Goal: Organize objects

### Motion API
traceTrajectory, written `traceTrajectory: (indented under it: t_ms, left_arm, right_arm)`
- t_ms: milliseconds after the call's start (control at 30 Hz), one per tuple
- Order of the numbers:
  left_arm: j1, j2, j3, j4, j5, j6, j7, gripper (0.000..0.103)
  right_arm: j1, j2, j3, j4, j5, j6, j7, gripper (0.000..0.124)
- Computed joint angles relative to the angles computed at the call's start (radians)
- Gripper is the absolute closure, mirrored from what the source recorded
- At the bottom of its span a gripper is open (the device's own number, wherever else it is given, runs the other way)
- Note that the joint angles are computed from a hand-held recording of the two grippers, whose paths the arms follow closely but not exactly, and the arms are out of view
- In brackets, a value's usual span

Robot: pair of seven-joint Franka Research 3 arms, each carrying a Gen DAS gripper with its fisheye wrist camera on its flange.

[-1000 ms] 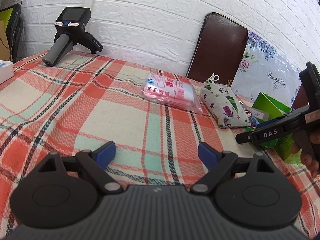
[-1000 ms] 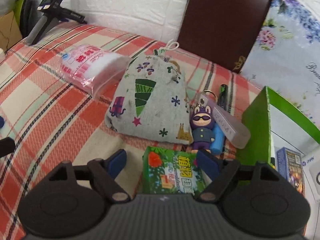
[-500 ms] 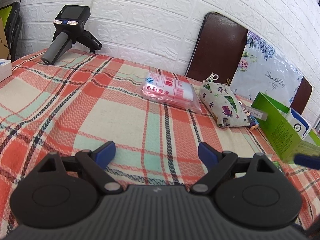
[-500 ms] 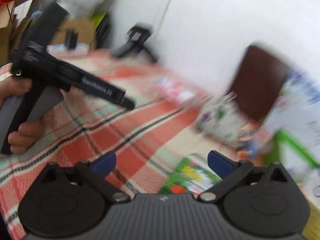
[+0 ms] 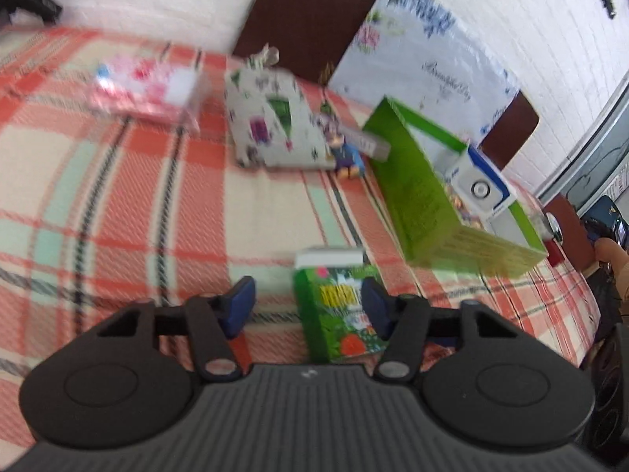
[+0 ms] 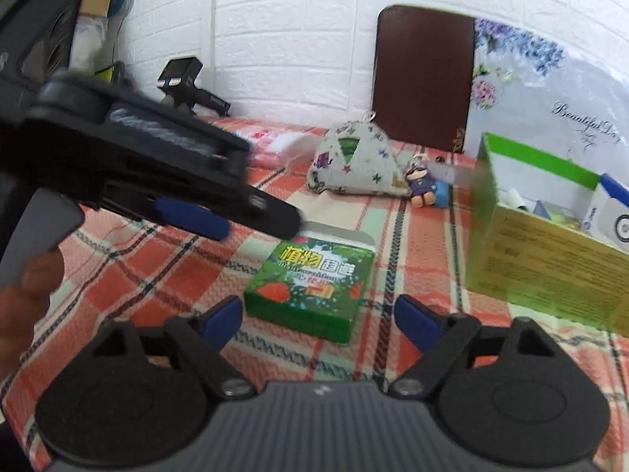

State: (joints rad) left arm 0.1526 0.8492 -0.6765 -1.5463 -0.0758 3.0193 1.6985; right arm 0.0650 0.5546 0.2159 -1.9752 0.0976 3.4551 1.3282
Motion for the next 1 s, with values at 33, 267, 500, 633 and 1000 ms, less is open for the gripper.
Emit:
traceTrajectory:
  t_ms: [33, 267, 500, 633, 1000]
  left_arm:
    - [-0.019, -0.003, 0.019, 0.001, 0.004, 0.004, -0.008, 0.056]
    - [-0.012, -0.019, -0.014, -0.041, 0.040, 0.000, -0.021, 0.062]
    - [-0.064, 0.000, -0.053, -0.034, 0.049, -0.042, 0.069, 0.062]
    - [-0.140, 0.044, -0.045, 0.052, 0.040, -0.097, 0.126, 0.061]
    - [-0.414, 0.159, 0.095, 0.386, -0.011, -0.258, 0.186, 0.060]
  right_arm:
    - [-0.036, 0.008, 0.035, 0.006, -0.024, -0.004, 0.008, 0.053]
    - [0.004, -0.062, -0.005, -0.102, 0.012, 0.035, 0.039, 0.056]
    - [0.026, -0.166, -0.084, -0.286, 0.065, 0.132, 0.089, 0.056]
    - [0.104, -0.203, -0.175, -0.355, 0.188, 0.188, 0.049, 0.056]
    - [0.028, -0.229, -0.200, -0.403, 0.246, 0.247, 0.134, 0.056]
